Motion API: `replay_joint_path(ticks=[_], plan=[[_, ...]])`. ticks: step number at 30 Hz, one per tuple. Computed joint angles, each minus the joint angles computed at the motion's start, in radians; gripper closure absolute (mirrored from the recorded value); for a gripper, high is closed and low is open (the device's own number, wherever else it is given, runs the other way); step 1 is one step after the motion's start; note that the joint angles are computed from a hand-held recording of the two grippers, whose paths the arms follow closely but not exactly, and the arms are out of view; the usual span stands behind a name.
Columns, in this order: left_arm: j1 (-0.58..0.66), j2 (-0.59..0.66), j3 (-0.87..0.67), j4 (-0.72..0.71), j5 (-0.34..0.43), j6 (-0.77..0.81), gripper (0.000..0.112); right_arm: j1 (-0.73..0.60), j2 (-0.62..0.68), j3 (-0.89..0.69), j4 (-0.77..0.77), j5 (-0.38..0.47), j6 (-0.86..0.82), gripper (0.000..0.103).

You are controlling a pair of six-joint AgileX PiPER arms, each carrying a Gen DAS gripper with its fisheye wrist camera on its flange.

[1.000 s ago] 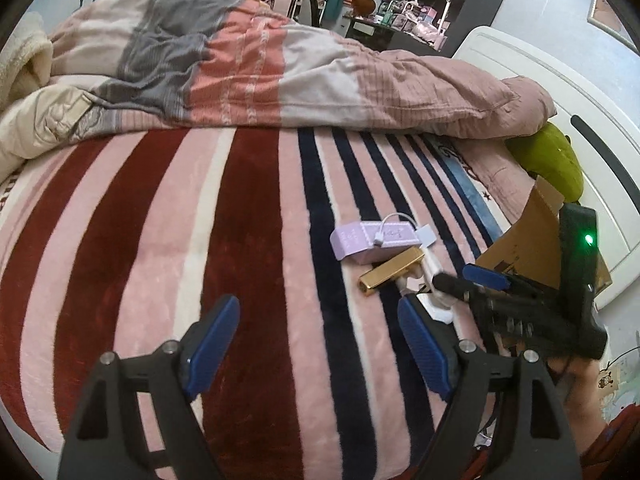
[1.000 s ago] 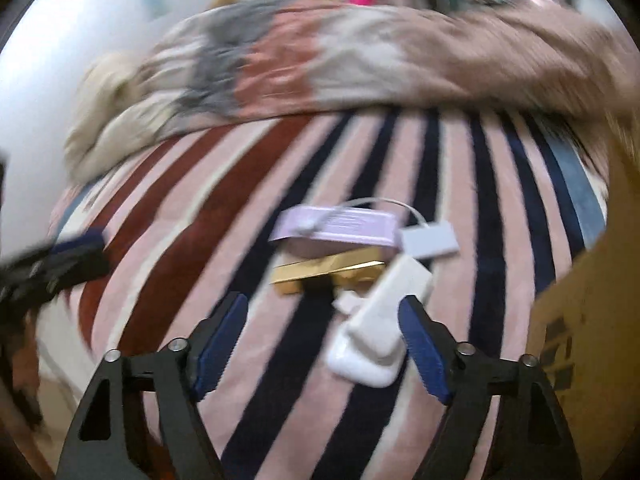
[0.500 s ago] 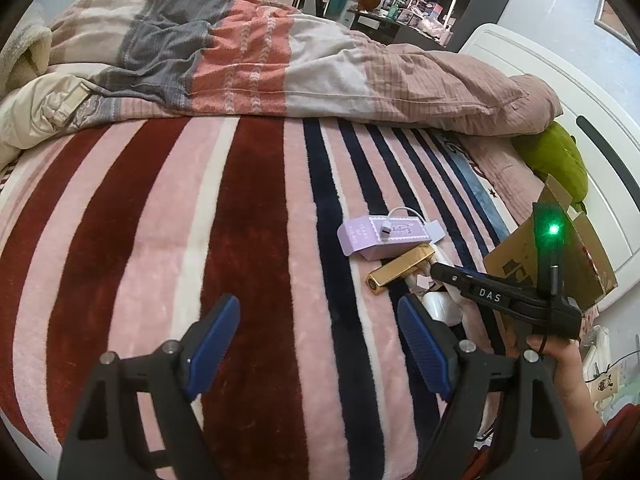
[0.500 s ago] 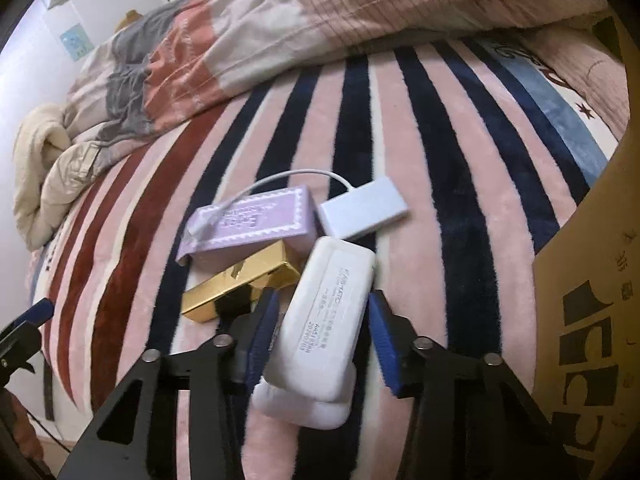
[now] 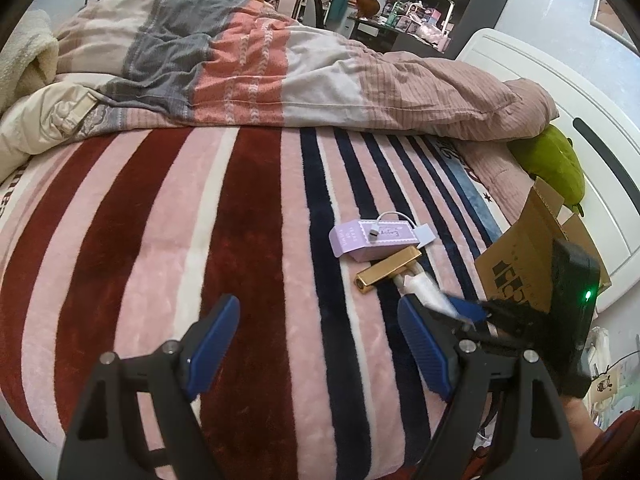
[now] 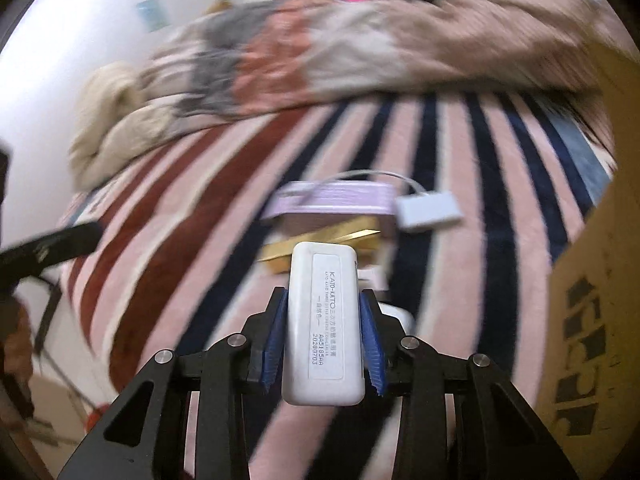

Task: Organize rigid objects
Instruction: 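Grasp the white power bank with the right tool, then carry the power bank into the box and open the right tool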

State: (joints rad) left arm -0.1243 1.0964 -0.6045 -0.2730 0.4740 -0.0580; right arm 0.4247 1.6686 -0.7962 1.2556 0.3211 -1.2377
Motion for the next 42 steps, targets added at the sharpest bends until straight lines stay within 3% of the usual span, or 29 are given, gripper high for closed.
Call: replay_joint_path(ticks=[4,6,11,15,21,26,31,38,42], plan=[[0.027,-0.006,0.005,-0.075,0.021,0.075,0.033,0.042,0.025,-0.011,0.037,0.046,-0.043,0.072],[0.059,0.001,-0.006,-0.205,0.047,0.205,0.033,0.065,0.013,-0.017,0.036,0.055,-0.071,0.072],[0.045,0.020,-0.070,-0.362,0.096,0.343,0.034,0.075,-0.082,-0.029,0.002,0.140,-0.146,0.072],[0.017,0.050,-0.154,-0.495,0.150,0.429,0.049,0.025,-0.165,-0.066,-0.064,0.222,-0.131,0.072],[-0.101,0.158,-0.329,-0.559,0.171,0.431,0.077,-0.089,-0.291,-0.077,-0.097,0.300,-0.165,0.072],[-0.256,0.302,-0.537,-0.436,0.152,0.294,0.081,-0.282,-0.339,-0.088,-0.102,0.405,-0.223,0.072],[-0.390,0.518,-0.813,-0.308,0.201,0.178,0.081,-0.527,-0.334,-0.129,-0.128,0.545,-0.239,0.072],[-0.516,0.840,-1.213,-0.175,0.374,0.043,0.081,-0.732,-0.209,-0.268,-0.318,0.659,-0.091,0.072],[-0.539,0.954,-1.379,-0.130,0.481,-0.002,0.081,-0.761,-0.180,-0.288,-0.399,0.642,-0.060,0.072]])
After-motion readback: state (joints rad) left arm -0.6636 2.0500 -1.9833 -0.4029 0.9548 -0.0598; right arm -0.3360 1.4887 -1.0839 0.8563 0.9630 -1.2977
